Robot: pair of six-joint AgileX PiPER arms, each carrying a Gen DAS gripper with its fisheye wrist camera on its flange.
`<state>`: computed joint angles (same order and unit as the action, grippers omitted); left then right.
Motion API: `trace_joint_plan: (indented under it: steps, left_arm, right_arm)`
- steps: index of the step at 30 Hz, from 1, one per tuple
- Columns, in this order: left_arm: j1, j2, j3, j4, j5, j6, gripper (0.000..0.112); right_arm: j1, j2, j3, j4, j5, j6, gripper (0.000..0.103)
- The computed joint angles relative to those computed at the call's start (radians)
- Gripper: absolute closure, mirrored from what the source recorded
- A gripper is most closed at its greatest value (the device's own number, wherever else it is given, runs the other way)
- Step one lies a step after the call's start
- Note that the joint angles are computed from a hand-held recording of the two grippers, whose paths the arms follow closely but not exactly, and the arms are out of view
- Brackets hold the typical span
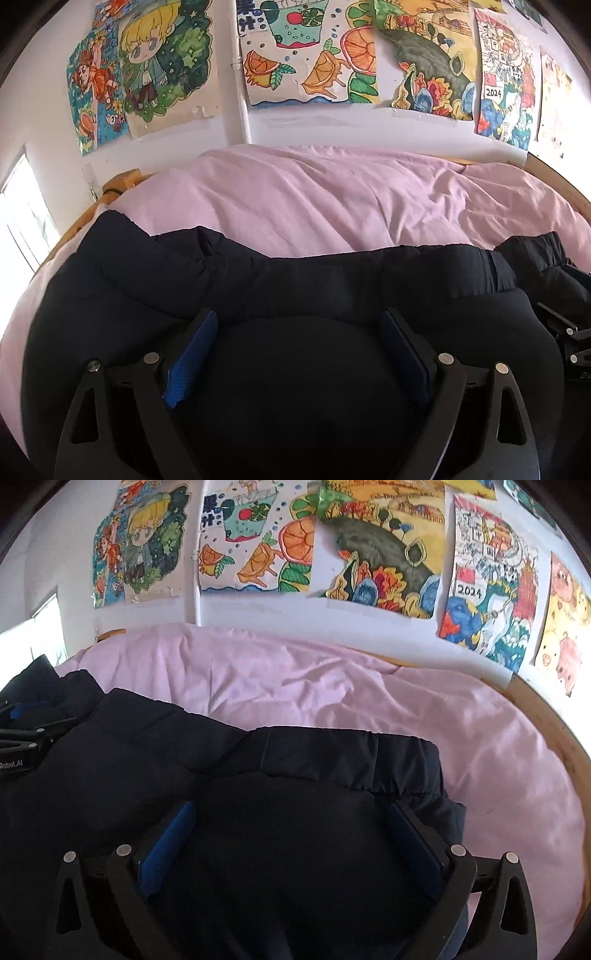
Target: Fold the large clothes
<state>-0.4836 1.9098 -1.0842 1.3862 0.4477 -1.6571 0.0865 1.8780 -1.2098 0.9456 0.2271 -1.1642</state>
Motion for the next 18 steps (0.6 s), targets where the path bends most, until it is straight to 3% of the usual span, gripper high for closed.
trace_joint_plan:
  steps: [18]
  left_arm:
    - [0.02,0.039,-0.033,-0.005,-0.027,0.017,0.022]
  right_arm:
    - [0.006,0.062,-0.035,0.077,-0.015,-0.054,0.0]
